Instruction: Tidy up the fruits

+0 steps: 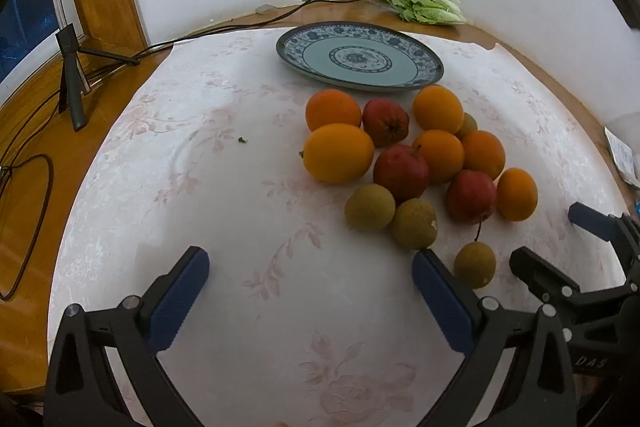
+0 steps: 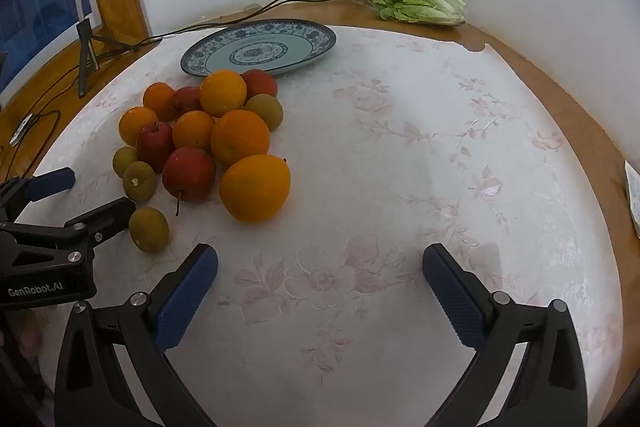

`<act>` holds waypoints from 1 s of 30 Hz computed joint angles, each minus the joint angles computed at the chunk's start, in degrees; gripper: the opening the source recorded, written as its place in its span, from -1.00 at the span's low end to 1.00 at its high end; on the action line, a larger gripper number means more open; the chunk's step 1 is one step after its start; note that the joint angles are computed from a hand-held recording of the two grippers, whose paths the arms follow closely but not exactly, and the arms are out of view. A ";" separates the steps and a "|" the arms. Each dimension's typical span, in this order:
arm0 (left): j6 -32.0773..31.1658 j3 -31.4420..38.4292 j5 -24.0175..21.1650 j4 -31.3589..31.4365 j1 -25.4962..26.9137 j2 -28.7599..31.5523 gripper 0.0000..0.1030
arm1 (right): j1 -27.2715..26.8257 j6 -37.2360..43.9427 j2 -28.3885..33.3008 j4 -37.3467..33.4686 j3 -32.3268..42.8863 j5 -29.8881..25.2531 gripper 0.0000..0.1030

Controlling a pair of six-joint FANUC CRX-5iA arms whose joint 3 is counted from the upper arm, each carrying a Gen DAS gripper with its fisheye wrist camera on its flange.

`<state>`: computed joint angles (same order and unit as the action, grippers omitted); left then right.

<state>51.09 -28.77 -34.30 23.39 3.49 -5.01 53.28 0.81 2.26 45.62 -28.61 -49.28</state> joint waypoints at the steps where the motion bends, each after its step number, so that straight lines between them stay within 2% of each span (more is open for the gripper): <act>1: 0.08 0.06 -0.10 -0.07 0.01 0.01 0.99 | 0.09 0.15 0.14 0.14 0.06 -0.31 1.00; 30: -0.36 -0.28 0.46 0.37 -0.02 -0.10 0.99 | 0.21 -1.30 0.24 1.44 -0.57 0.26 1.00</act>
<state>50.73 -29.05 -33.84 23.76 3.47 -5.11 53.48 -0.48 2.49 47.06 -29.18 -49.02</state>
